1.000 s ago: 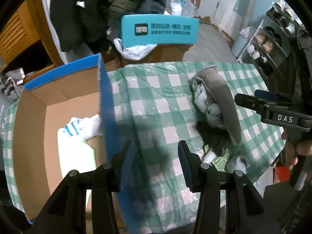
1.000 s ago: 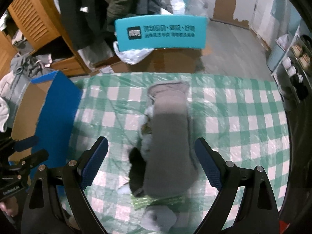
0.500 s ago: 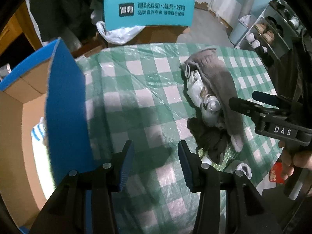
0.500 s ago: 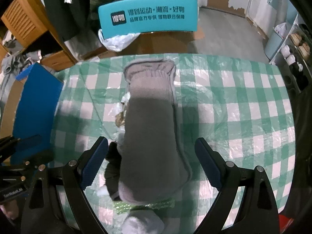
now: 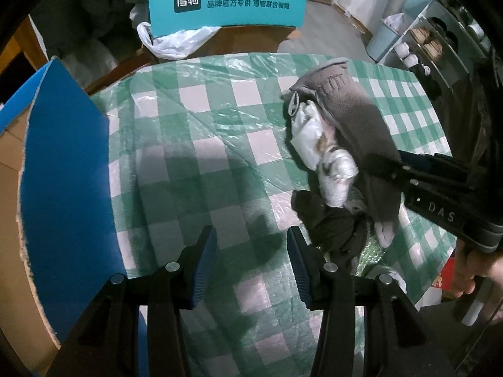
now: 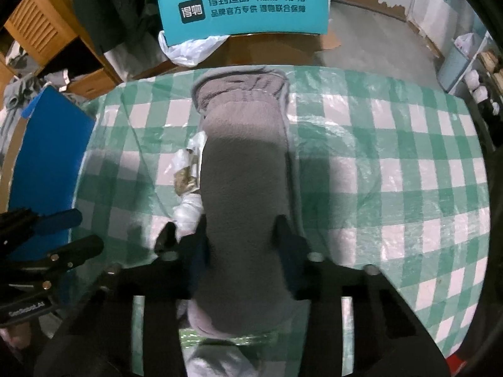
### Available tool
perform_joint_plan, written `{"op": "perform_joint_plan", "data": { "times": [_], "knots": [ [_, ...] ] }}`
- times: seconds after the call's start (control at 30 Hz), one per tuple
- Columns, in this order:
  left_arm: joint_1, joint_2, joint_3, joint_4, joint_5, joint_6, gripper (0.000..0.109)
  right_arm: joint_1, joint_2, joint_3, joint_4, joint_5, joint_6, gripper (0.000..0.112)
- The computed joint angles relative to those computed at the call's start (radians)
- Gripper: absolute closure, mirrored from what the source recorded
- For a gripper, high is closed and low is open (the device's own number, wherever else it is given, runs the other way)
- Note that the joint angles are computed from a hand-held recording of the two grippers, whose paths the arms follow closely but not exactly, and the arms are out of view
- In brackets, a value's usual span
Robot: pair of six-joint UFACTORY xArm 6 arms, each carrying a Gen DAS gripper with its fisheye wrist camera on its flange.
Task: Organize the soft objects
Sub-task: 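Grasp the black sock with left gripper while right gripper holds the grey sock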
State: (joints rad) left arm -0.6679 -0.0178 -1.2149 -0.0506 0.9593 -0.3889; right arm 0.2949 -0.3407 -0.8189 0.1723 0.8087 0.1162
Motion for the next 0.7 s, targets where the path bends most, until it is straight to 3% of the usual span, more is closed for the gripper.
{"op": "perform_joint_plan", "data": {
  "times": [0.13,0.3,0.7],
  "knots": [
    [-0.006,0.017,-0.019,-0.012,0.006,0.003,0.061,-0.012,-0.031,0.014,-0.028,-0.014,0.011,0.097],
    [-0.024,0.034,-0.037,-0.023,0.0,-0.001,0.05,-0.043,-0.08,0.034,-0.083,-0.003,0.035,0.098],
    [-0.065,0.104,-0.108,-0.091,0.007,-0.017,0.045,-0.124,-0.191,0.126,-0.141,0.065,0.031,0.098]
  ]
}}
